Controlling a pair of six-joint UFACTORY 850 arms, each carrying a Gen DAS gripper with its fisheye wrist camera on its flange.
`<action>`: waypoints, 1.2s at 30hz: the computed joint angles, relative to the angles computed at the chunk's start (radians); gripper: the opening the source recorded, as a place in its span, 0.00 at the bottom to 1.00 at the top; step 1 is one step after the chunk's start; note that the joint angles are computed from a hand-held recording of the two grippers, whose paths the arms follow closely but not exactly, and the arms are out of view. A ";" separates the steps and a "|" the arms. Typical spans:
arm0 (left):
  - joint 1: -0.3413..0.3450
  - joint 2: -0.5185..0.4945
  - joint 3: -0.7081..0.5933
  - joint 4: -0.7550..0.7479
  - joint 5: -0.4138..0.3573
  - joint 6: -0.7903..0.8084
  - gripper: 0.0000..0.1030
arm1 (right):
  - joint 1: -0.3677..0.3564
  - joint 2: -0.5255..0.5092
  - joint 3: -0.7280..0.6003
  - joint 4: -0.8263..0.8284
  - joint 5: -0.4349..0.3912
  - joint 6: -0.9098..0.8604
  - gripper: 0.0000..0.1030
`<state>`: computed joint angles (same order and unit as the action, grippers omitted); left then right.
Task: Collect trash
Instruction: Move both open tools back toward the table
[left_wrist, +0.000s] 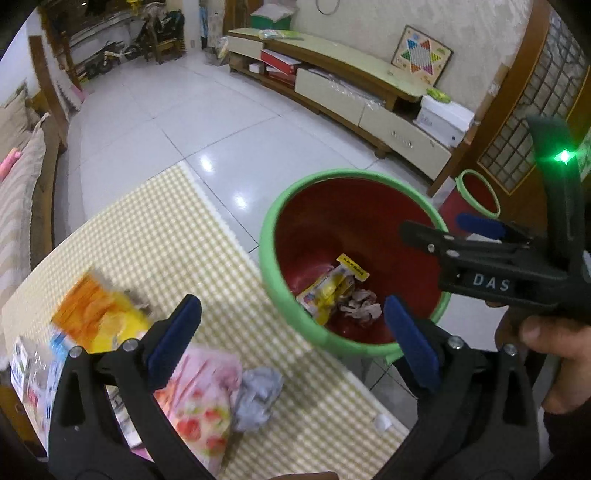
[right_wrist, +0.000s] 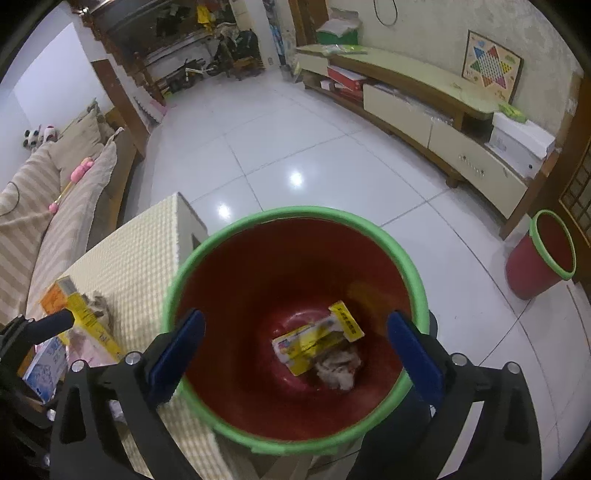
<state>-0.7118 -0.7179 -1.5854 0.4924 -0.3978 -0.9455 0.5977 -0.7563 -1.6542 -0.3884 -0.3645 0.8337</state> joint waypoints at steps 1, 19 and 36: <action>-0.001 0.019 0.024 0.019 0.009 -0.030 0.95 | 0.010 0.010 0.009 -0.029 0.002 0.028 0.93; -0.019 0.476 0.615 0.567 -0.002 -0.918 0.95 | 0.203 0.043 0.014 -0.126 -0.004 0.096 0.93; -0.011 0.745 0.946 0.685 -0.053 -1.241 0.95 | 0.334 -0.057 -0.120 -0.223 -0.085 0.126 0.93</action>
<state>-0.7233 0.0271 -0.6395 1.1775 -0.4506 -2.1870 0.9318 -0.8131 -1.7745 -0.6115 -0.4494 0.9599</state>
